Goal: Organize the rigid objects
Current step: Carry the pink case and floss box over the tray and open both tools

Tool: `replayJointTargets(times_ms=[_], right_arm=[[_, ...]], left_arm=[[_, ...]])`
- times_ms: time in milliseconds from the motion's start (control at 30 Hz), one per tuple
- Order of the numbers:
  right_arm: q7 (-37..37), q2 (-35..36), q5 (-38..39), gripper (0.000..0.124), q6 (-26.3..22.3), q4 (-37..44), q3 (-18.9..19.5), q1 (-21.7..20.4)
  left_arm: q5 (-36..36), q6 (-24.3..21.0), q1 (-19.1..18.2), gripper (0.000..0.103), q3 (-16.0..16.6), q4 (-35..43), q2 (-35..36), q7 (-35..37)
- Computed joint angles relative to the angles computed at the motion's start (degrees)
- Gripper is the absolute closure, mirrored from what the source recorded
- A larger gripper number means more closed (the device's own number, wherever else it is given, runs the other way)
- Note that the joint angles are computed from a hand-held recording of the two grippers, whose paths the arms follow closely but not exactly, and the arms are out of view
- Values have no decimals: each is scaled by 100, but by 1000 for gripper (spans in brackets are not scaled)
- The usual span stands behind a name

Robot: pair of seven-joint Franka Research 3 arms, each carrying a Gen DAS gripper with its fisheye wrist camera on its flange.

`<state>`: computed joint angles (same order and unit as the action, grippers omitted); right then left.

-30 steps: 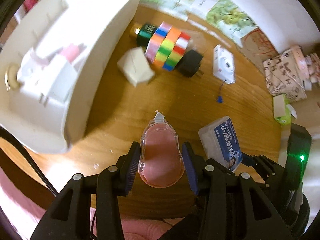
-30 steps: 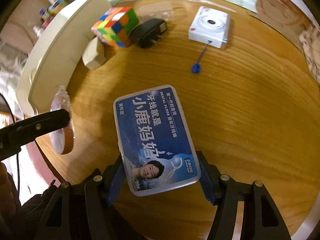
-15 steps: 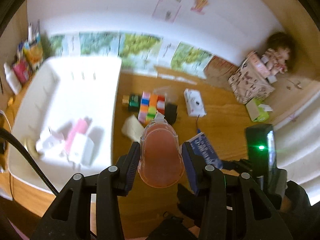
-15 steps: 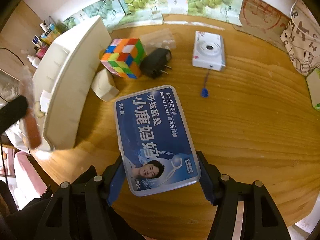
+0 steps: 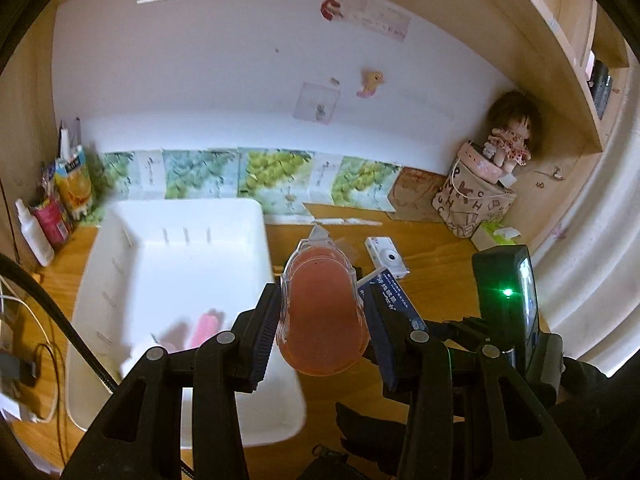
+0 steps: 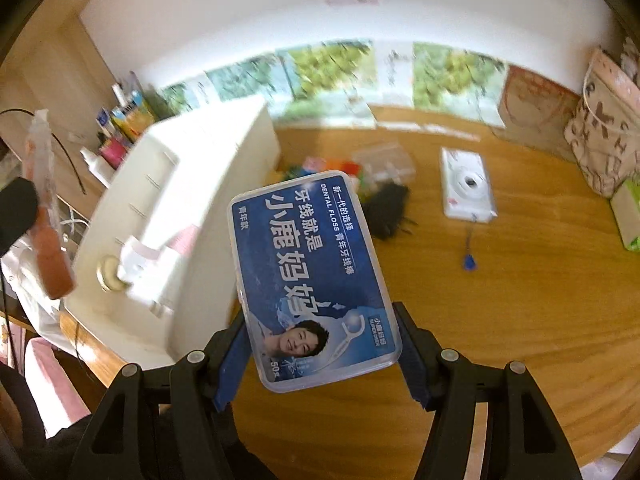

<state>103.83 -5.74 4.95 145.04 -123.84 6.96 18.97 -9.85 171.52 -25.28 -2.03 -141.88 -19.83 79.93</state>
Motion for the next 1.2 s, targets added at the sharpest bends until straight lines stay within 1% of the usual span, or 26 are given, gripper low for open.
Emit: replayJointTargets(times_ms=[100,200,267,400,467,500,533,667,833,967,1000,1033,1100,1200], right_arm=[[192,47,-136,58,335,-7,91,67],[307,76,-201,58,597,-12,152,157],[356,118,-247,58,757,7,187,217],[432,254,-374,58,1030,95,240,340],[470,330,-469,58,1140,148,259,402],[452,369,-478,58,1185,177,263,437],[461,418,-513,58,1224,221,269,471],[448,564,-604,58,1412,343,261,589],[284,718,-643,58,1664,447,253,730],[-13,842,-537,58,1841,544,264,841],[-57,856,-535,61,1881,558,262,869],[-163,889,-527,61,1969,580,268,895],[-221,949,-587,61,1984,647,250,945],[-720,1030,-97,61,1912,737,311,957]], left_arm=[[124,85,126,57,16,-117,-89,20],[100,106,84,57,198,-196,-138,136],[121,121,151,57,239,-247,-163,154],[285,156,484,57,170,-366,-226,-46],[417,152,711,57,110,-421,-261,-217],[469,240,775,57,96,-457,-257,-282],[545,226,908,57,56,-484,-278,-402],[758,147,1194,57,30,-556,-316,-733],[1034,-137,1592,56,-86,-543,-284,-1168],[1119,-289,1672,56,-60,-584,-310,-1311],[1126,-295,1673,56,-51,-594,-319,-1330],[1147,-294,1695,56,-54,-611,-334,-1360],[1206,-298,1742,56,-76,-626,-353,-1418],[1296,-362,1810,55,-133,-592,-322,-1526]])
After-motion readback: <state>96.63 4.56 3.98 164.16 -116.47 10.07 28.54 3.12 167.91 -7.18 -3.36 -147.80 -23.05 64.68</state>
